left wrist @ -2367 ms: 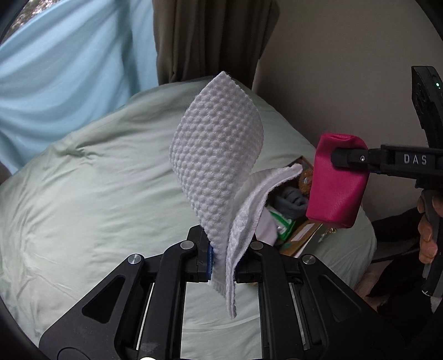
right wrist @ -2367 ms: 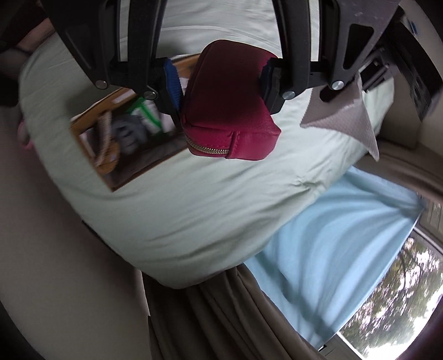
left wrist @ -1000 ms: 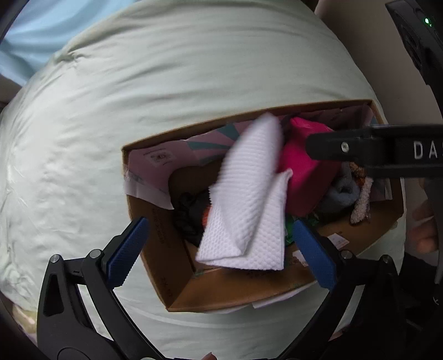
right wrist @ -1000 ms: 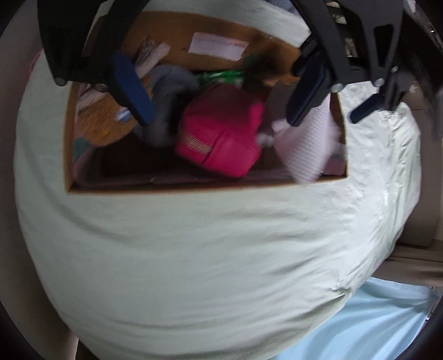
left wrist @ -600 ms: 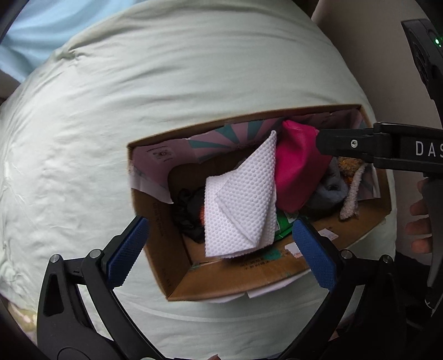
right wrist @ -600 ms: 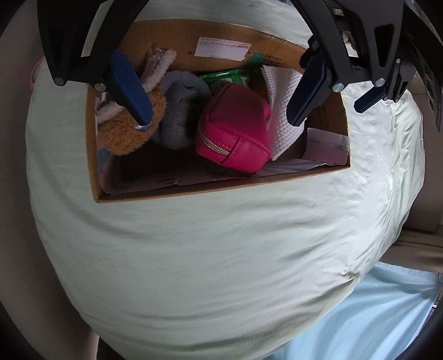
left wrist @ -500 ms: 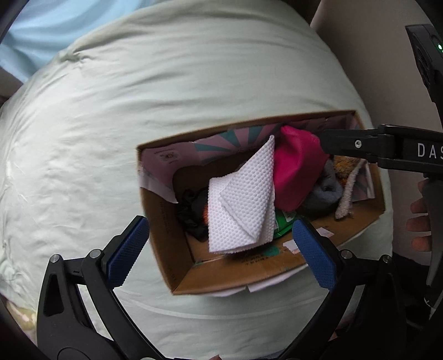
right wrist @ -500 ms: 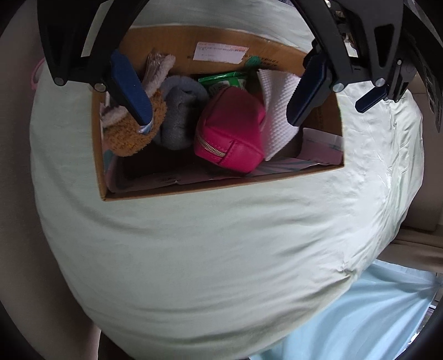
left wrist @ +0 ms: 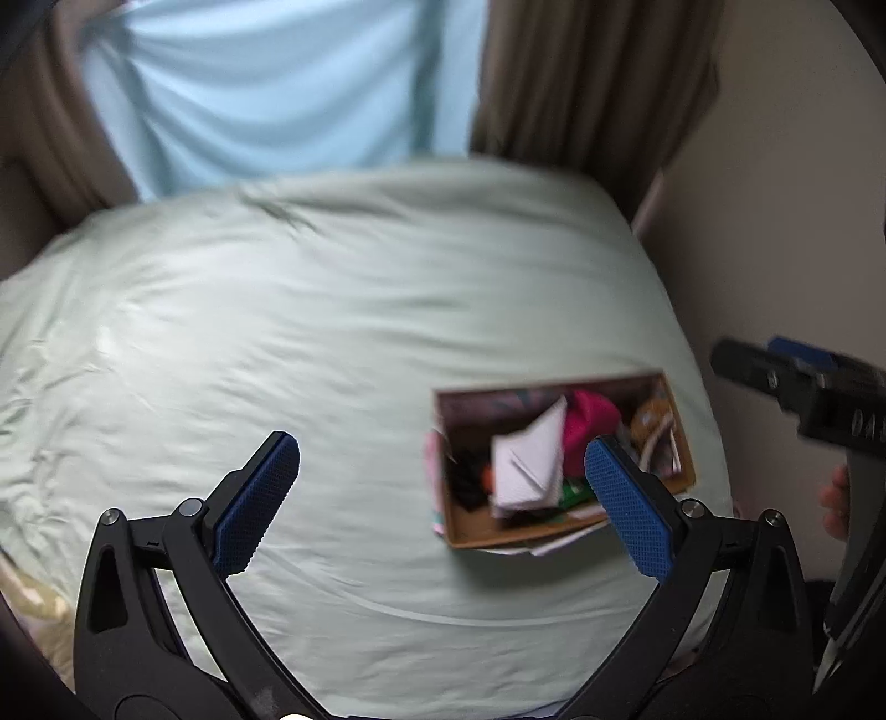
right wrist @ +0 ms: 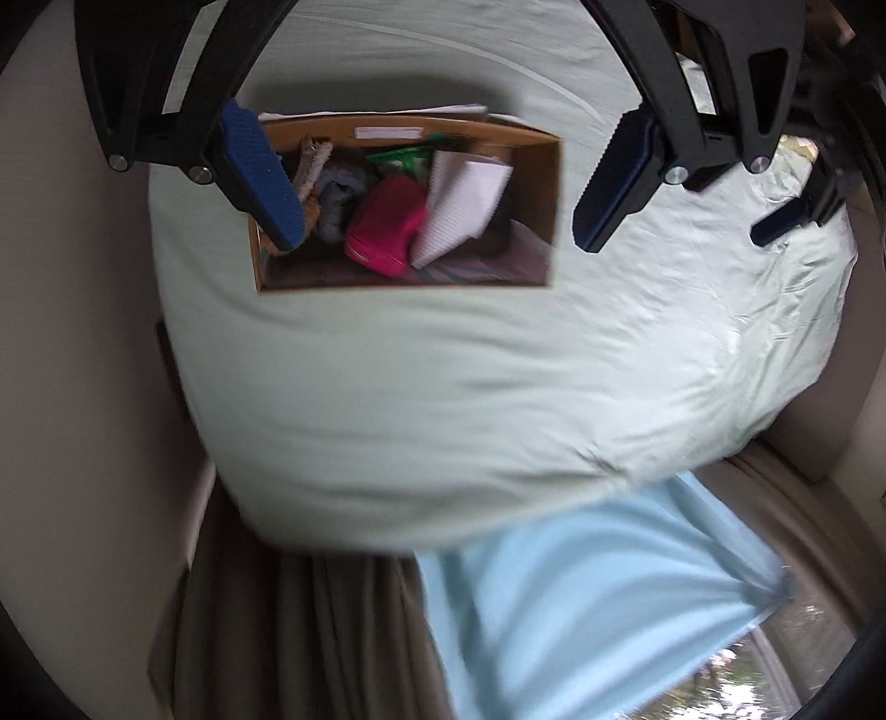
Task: Organize soft objects
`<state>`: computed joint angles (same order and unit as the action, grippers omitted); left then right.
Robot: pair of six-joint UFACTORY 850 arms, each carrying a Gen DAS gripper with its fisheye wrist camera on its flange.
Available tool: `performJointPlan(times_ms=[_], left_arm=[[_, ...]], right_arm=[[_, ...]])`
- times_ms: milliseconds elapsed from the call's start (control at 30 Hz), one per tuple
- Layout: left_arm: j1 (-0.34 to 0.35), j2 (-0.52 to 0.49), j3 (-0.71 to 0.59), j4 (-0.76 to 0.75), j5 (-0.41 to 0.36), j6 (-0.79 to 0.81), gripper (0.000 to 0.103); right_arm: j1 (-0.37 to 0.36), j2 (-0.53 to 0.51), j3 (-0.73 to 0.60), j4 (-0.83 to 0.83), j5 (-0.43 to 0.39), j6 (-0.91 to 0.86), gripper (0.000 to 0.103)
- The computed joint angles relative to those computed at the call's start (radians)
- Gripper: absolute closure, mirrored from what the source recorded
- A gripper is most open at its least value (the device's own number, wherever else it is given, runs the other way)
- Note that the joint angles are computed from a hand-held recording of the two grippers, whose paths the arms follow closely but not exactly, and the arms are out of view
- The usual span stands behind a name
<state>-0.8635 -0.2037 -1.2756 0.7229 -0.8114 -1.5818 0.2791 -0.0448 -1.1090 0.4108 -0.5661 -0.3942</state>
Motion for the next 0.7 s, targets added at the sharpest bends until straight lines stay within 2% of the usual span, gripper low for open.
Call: performJointPlan(times_ms=[100, 300, 533, 700], left_arm=[[-0.041, 0.099, 0.048, 0.114, -0.087, -0.092, 0.000], [-0.122, 0.251, 0.125, 0.269, -0.262, -0.179, 0.000], [-0.210, 0.365, 0.199, 0.369, -0.409, -0.217, 0.000], [-0.259, 0.407, 0.241, 0.415, -0.464, -0.255, 0.000]], right_arm=[[0.060, 0.094, 0.037, -0.053, 0.051, 0.071, 0.006], [0.180, 0.241, 0.085, -0.251, 0.137, 0.329, 0.007], [0.307, 0.353, 0.146, -0.654, 0.202, 0.789, 0.007], [0.389, 0.400, 0.188, -1.007, 0.198, 1.143, 0.007]])
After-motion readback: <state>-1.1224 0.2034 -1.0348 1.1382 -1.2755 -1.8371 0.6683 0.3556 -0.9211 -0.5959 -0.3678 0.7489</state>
